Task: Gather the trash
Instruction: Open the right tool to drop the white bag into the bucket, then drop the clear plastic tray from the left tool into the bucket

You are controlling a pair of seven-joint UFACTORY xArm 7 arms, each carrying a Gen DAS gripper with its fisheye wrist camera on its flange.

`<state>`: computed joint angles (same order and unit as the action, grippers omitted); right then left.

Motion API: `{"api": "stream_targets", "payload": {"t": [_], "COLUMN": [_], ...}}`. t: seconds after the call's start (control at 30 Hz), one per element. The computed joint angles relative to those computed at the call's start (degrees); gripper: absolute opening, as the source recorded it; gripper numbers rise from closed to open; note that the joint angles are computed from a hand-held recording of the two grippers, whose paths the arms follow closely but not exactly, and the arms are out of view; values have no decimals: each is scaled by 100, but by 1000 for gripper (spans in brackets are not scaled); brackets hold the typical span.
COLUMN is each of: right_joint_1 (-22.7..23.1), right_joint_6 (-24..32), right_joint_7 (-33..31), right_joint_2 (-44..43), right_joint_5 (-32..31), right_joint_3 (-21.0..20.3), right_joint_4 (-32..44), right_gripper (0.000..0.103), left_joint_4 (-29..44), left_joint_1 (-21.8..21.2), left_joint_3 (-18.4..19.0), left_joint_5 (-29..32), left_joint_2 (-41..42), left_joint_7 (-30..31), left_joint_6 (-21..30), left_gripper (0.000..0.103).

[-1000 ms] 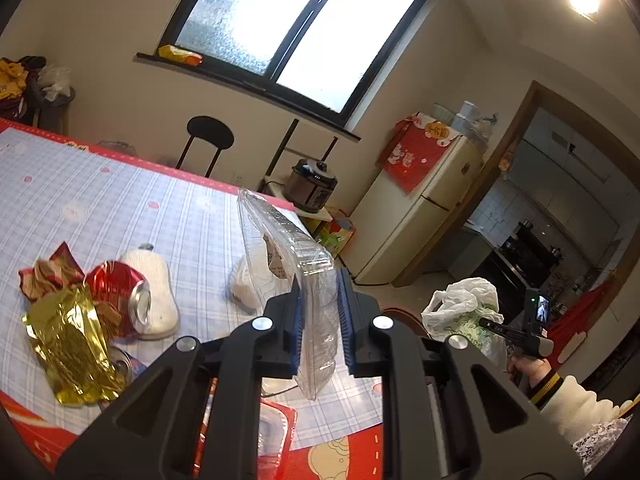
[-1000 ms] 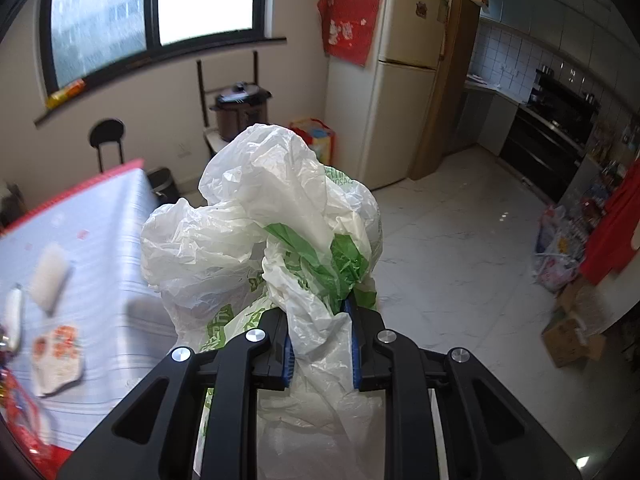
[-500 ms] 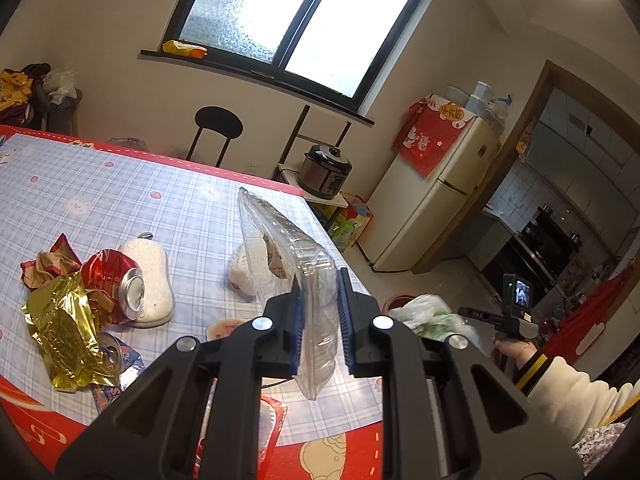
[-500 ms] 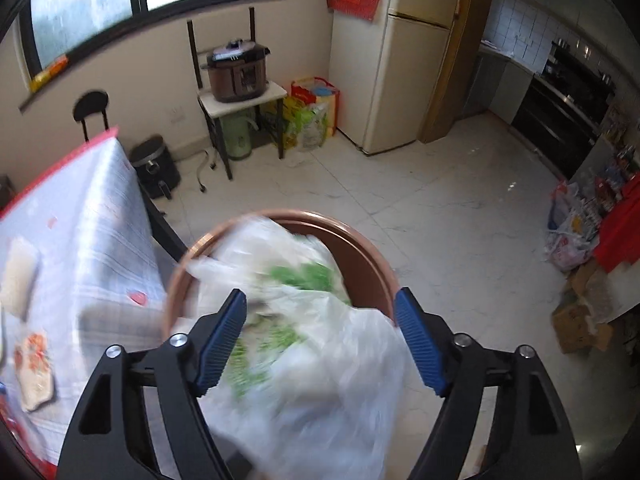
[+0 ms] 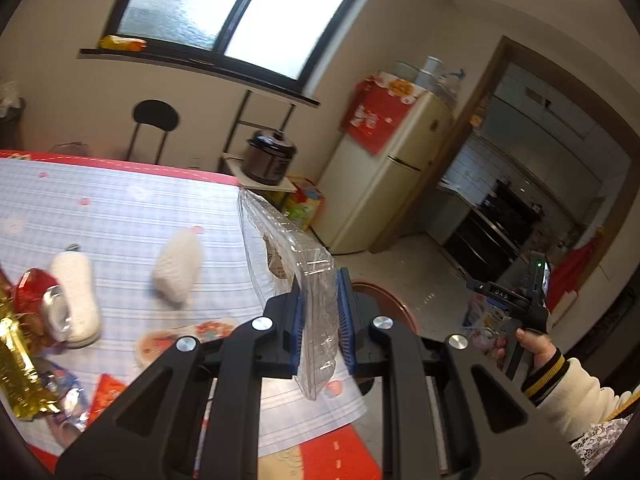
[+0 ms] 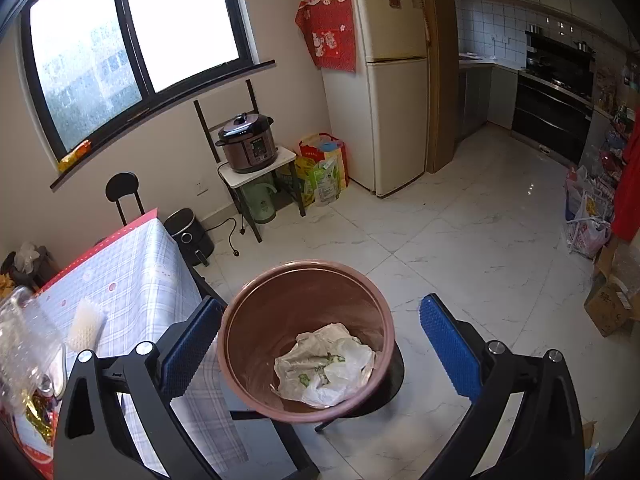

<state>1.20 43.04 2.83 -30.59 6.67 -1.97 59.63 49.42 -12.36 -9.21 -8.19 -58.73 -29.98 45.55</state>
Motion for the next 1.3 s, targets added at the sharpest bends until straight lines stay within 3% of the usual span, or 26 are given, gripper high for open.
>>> {"api": "stream_targets", "payload": {"t": [0.33, 0.5, 0.53, 0.57, 0.6, 0.63, 0.7, 0.83, 0.9, 1.07, 1.3], "right_joint_1": [-214, -496, -564, -621, -665, -704, -734, -694, -627, -419, 275], "right_joint_6": [456, 604, 614, 612, 617, 638, 646, 637, 616, 498, 274], "right_joint_7": [-318, -280, -249, -213, -193, -174, -166, -187, -198, -94, -156], "right_joint_2": [-638, -961, -998, -1041, -1065, -1079, -1117, -1266, -1301, -1179, -912], "right_joint_5": [-39, -163, -197, -222, -242, -260, -259, -186, -87, 202, 682], "right_joint_3": [-299, -406, -421, -426, -444, -462, -496, -537, -569, -547, -264], "right_joint_4": [-321, -477, -483, -521, -540, -538, -542, -609, -613, -531, -446], "right_gripper": [98, 98, 98, 98, 98, 98, 98, 98, 98, 98, 98], "left_joint_4": [515, 1393, 1660, 1902, 2165, 2347, 2430, 2139, 1821, 1323, 518], "left_joint_1": [-1001, -1571, -1800, -1849, -1769, -1661, -1492, -1286, -1056, -646, 338], "left_joint_3": [-51, 114, 263, 289, 203, 89, -94, -258, -404, -475, -428], "left_joint_5": [-550, -1033, -1368, -1536, -1481, -1342, -1059, -683, -194, 529, 1151], "left_joint_2": [2100, 3592, 3956, 4225, 4494, 4681, 4804, 4451, 4043, 2883, 657], "left_joint_7": [533, 1155, 1491, 1663, 1667, 1598, 1476, 1113, 690, 116, -671], "left_joint_6": [-1279, -1696, -1755, -1710, -1638, -1615, -1826, -1894, -1813, -734, 815], "left_gripper": [19, 19, 19, 28, 63, 74, 80, 89, 94, 97, 97]}}
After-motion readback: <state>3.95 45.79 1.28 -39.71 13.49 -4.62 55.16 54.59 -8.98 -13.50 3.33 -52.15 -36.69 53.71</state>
